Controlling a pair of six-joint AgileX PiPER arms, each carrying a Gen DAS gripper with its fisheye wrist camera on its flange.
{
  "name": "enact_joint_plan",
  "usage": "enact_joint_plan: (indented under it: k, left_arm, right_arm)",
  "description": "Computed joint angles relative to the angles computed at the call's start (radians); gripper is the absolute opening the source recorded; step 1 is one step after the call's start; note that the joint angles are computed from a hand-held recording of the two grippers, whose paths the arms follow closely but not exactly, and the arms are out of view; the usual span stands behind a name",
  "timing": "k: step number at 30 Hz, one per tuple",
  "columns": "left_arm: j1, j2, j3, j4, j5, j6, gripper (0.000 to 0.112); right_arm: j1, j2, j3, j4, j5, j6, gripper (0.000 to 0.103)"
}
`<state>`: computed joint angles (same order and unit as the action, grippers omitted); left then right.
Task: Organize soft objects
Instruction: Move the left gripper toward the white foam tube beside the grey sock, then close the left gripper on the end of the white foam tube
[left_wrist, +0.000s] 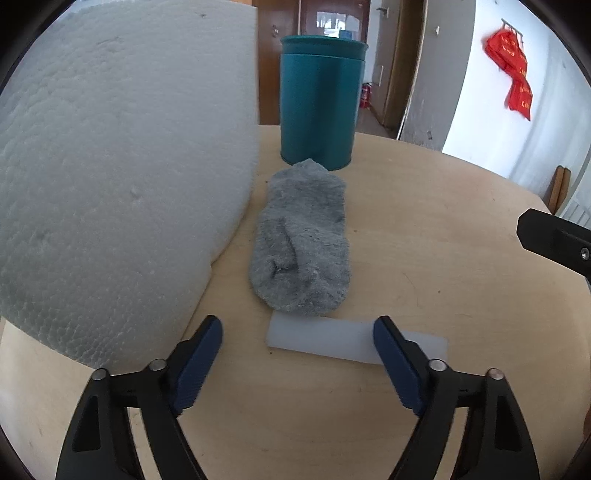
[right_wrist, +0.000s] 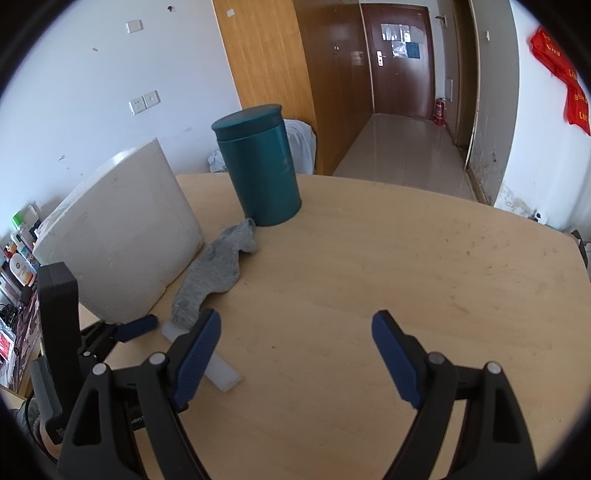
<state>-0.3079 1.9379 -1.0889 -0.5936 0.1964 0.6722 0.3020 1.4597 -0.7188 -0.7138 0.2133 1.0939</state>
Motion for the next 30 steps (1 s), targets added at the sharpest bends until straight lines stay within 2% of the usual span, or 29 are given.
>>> enact_joint_plan:
  k: [5, 8, 10, 12, 13, 15, 17, 23, 30]
  left_arm:
    - [0.005, -0.010, 0.017, -0.221, 0.020, 0.246, 0.057]
    - [-0.010, -0.021, 0.038, -0.245, -0.007, 0.288, 0.053]
    - [0.007, -0.017, 0.031, -0.310, 0.024, 0.349, 0.048]
    - [0.030, -0.012, 0.026, -0.392, 0.067, 0.436, 0.026]
    - [0.040, -0.013, 0.026, -0.433, 0.101, 0.493, 0.021]
    - [0.037, -0.023, 0.041, -0.476, 0.107, 0.547, 0.013]
    - [0.032, -0.033, 0.056, -0.506, 0.103, 0.588, 0.013]
    - [0.084, -0.046, 0.068, -0.546, 0.169, 0.643, 0.012]
    - [0.142, -0.090, 0.121, -0.609, 0.207, 0.734, 0.012]
  right_arm:
    - [-0.011, -0.006, 0.010, -0.004, -0.010, 0.011, 0.087]
    - [-0.012, -0.010, 0.017, -0.021, -0.014, 0.033, 0.087]
    - [-0.008, -0.013, 0.020, -0.045, -0.012, 0.060, 0.087]
    - [-0.013, -0.011, 0.023, -0.044, -0.021, 0.058, 0.087]
    - [-0.016, -0.010, 0.025, -0.051, -0.024, 0.068, 0.087]
    - [-0.018, -0.008, 0.026, -0.049, -0.025, 0.069, 0.087]
    - [-0.020, -0.010, 0.029, -0.038, -0.031, 0.058, 0.087]
    - [-0.013, 0.000, 0.022, -0.021, -0.039, 0.050, 0.087]
    - [0.036, 0.018, 0.006, -0.062, -0.027, 0.120, 0.087]
